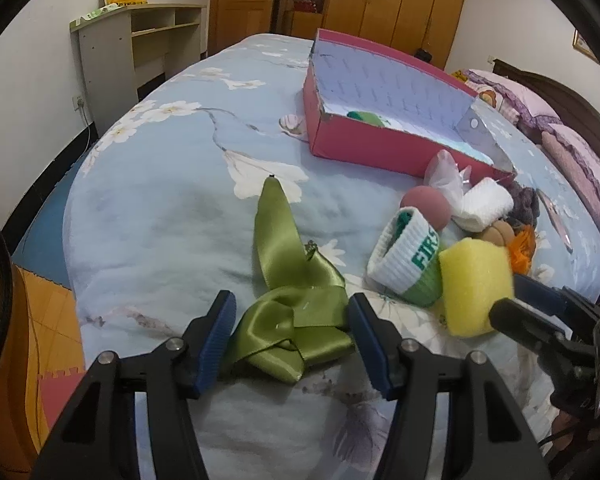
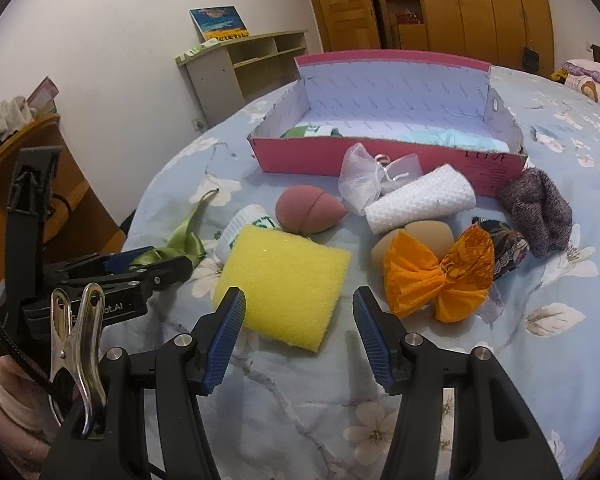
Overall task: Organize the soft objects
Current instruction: 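Grasp the green satin ribbon with the left tool while the right tool grasps the yellow sponge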
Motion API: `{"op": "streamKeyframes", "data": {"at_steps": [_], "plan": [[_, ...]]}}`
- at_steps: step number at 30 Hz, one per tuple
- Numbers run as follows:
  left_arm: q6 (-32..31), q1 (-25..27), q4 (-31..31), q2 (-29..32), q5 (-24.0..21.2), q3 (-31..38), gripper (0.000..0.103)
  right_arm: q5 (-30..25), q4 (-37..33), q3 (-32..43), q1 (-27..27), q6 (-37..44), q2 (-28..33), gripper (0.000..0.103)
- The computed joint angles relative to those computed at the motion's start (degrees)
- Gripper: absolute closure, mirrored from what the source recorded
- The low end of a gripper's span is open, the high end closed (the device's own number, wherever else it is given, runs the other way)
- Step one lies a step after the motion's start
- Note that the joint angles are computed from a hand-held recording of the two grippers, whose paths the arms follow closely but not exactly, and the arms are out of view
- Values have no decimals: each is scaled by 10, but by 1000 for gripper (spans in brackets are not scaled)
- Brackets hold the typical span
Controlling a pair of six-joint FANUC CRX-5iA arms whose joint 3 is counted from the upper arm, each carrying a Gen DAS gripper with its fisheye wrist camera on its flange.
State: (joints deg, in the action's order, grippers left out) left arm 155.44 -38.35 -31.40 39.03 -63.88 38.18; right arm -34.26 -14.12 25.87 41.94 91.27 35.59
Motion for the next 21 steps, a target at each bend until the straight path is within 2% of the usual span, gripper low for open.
{"op": "streamKeyframes", "data": {"at_steps": [4, 7, 13, 15, 21], "plan": [[-2, -2, -5, 5, -2, 5, 41, -21, -11, 20, -1, 2, 13, 46], [8, -1, -7, -4, 17, -12, 44, -25, 3, 25, 5, -7, 19, 46], [9, 3, -2, -12, 39, -28, 66, -31, 0, 36, 7, -6, 28, 46], [14, 4, -3, -17, 48, -36, 75, -35, -13, 37, 4, 1, 27, 56], [11, -3, -13, -27, 55, -42, 89, -6, -28, 1, 3, 19, 3, 69]]}}
